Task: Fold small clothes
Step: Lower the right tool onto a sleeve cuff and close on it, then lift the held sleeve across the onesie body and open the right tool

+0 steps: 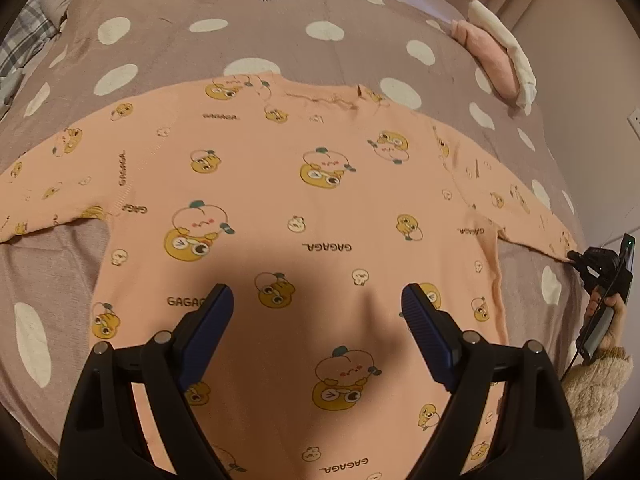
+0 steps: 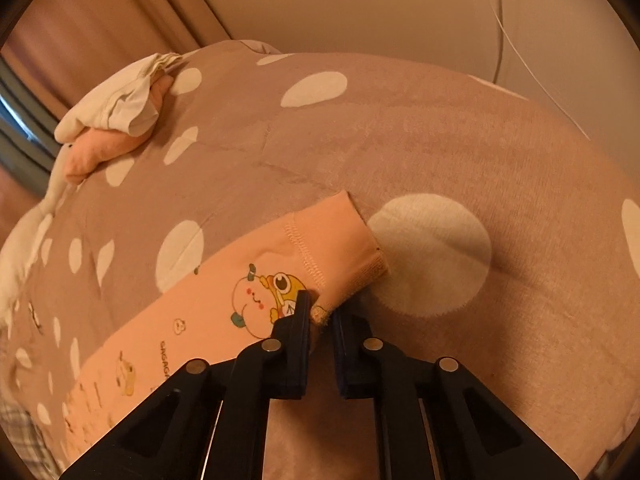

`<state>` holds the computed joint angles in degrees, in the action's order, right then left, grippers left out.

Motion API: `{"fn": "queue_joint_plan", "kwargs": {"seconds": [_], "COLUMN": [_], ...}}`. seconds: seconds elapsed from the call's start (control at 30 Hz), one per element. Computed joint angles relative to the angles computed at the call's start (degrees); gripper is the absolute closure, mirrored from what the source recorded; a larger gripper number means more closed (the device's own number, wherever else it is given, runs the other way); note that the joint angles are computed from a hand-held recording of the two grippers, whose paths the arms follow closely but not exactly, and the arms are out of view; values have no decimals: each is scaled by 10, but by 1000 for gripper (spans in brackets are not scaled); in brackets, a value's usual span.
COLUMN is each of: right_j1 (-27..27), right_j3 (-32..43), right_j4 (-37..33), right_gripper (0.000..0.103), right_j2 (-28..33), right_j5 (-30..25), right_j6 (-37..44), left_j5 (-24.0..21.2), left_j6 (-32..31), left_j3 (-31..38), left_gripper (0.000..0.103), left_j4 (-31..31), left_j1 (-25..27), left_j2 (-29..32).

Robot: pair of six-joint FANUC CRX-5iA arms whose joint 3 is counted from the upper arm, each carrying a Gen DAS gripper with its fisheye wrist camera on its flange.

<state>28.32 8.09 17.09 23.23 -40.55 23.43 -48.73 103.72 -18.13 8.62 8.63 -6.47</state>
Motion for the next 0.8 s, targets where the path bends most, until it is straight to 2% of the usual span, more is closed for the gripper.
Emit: {"fn": "queue_joint_plan", "kwargs": {"seconds": [0.27, 0.43, 0.6, 0.8], "right_j1": [32, 58, 89, 131], "right_j3": [-30, -38, -14, 28], "right_j4": [127, 184, 173, 123], "right_gripper": [96, 96, 96, 96], "right_j2": [-38, -65, -72, -62], "right_j5": [21, 55, 87, 99], "right_j6": [-27, -16, 52, 160], "left_j5": [-7, -12, -22, -30], "left_j6": [26, 39, 59, 69], "left_j3": [1, -2, -4, -19], "left_gripper": [18, 18, 18, 18], "left_j4": [-27, -41, -64, -82], "left_j1": [14, 29, 44, 62], "left_j2": [-38, -66, -100, -140]}}
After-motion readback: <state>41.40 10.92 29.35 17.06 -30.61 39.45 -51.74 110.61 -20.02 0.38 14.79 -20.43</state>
